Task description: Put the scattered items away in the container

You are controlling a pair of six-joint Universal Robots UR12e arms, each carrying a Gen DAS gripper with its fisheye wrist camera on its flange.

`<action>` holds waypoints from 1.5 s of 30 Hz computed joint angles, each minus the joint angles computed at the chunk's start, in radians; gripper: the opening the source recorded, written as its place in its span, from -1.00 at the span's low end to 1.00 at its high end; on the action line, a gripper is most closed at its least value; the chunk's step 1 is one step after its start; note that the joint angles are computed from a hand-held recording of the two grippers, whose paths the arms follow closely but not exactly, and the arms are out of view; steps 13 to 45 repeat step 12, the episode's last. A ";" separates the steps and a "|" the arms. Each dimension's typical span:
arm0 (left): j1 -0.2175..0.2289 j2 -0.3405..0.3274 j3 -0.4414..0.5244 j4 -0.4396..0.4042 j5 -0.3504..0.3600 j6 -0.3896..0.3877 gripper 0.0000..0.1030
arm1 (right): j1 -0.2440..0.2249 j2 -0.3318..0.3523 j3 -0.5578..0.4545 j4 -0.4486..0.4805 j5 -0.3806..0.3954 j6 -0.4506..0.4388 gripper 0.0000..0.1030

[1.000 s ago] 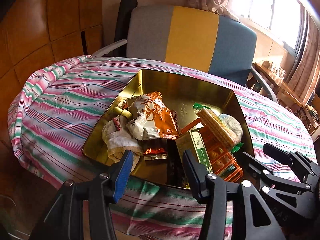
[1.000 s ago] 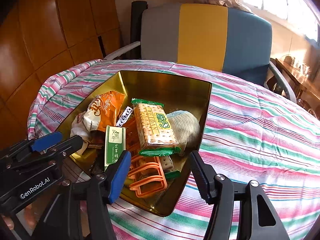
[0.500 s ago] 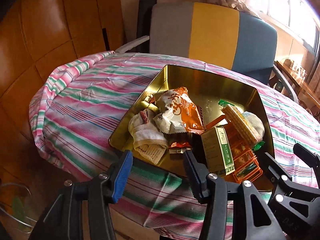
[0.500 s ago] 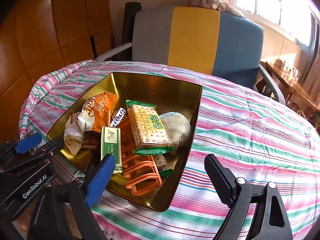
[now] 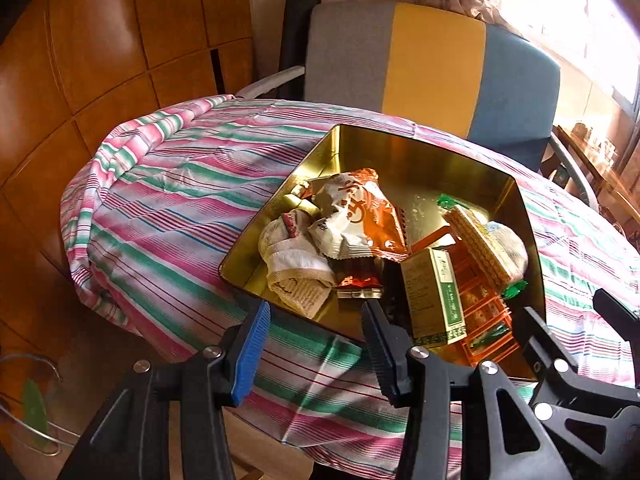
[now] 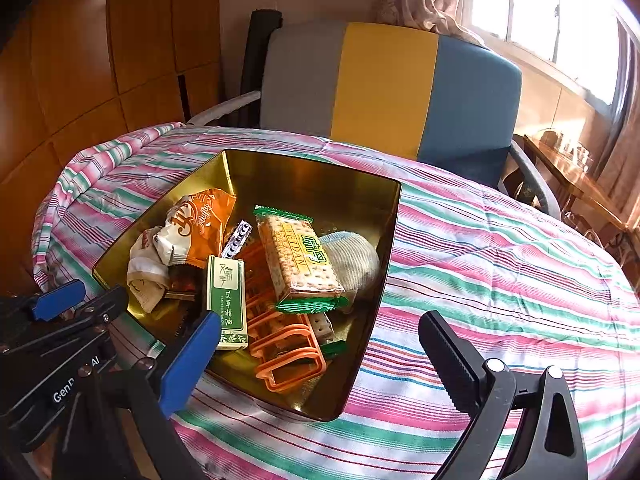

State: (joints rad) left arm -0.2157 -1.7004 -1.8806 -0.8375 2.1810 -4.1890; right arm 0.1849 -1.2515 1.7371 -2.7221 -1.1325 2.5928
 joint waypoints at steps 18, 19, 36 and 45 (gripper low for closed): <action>-0.002 0.004 -0.009 0.046 0.007 0.029 -0.17 | 0.002 -0.003 0.009 -0.029 -0.003 0.003 0.96; -0.002 0.004 -0.009 0.046 0.007 0.029 -0.17 | 0.002 -0.003 0.009 -0.029 -0.003 0.003 0.96; -0.002 0.004 -0.009 0.046 0.007 0.029 -0.17 | 0.002 -0.003 0.009 -0.029 -0.003 0.003 0.96; -0.002 0.004 -0.009 0.046 0.007 0.029 -0.17 | 0.002 -0.003 0.009 -0.029 -0.003 0.003 0.96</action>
